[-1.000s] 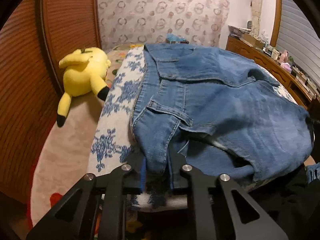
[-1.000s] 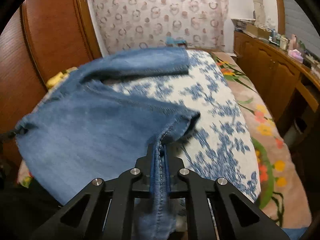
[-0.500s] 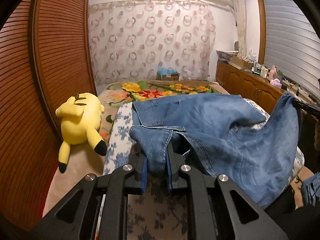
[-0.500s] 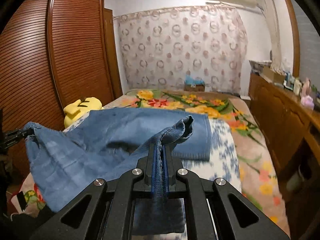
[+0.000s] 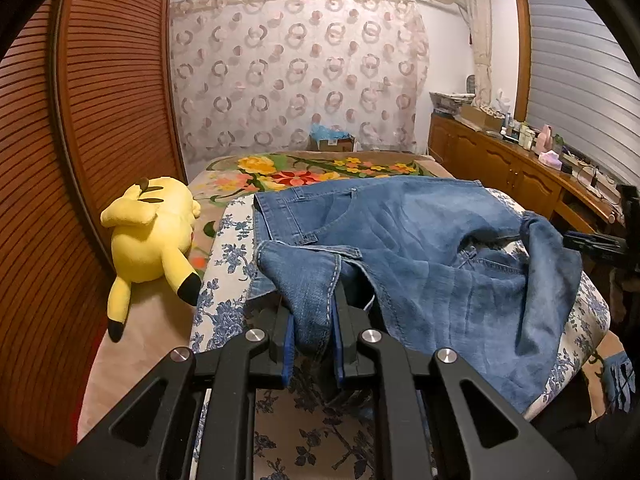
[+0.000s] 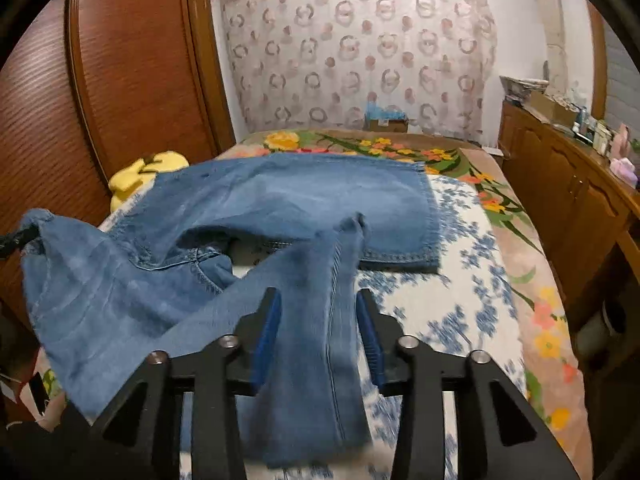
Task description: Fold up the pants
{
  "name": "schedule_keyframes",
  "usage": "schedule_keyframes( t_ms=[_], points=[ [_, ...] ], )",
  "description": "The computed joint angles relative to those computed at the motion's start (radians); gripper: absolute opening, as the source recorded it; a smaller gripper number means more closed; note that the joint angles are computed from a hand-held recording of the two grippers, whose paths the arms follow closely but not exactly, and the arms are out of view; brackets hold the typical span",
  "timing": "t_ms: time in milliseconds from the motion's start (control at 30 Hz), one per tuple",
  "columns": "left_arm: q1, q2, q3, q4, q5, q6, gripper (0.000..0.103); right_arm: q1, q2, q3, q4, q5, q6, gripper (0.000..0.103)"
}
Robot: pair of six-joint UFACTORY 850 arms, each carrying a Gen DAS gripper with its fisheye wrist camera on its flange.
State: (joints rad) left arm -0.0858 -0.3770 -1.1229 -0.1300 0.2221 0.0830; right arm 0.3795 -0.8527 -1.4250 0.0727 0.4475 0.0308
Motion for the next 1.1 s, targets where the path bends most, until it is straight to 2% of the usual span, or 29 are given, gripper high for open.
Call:
schedule_keyframes(
  t_ms=[133,333,700,800,1000,1100],
  points=[
    [-0.003,-0.002,-0.004,-0.011,-0.003,0.005,0.016,-0.001,0.054,0.121,0.023,0.076,-0.001,0.047],
    [-0.007,-0.005,-0.008,-0.033,-0.008,0.028,0.016,0.012,0.084,0.208,0.076,0.092,-0.013,0.049],
    [-0.02,-0.02,-0.024,-0.145,-0.026,0.144,0.016,0.02,0.02,0.121,-0.03,0.003,0.06,0.049],
    [-0.019,-0.023,-0.028,-0.155,-0.028,0.15,0.016,0.005,-0.016,0.055,-0.097,-0.039,0.133,0.049],
    [-0.015,-0.022,-0.025,-0.13,-0.026,0.125,0.016,-0.001,-0.023,0.055,-0.213,-0.001,0.253,0.019],
    [-0.015,-0.021,-0.022,-0.122,-0.019,0.116,0.016,-0.015,-0.026,0.062,-0.252,0.034,0.278,0.014]
  ],
)
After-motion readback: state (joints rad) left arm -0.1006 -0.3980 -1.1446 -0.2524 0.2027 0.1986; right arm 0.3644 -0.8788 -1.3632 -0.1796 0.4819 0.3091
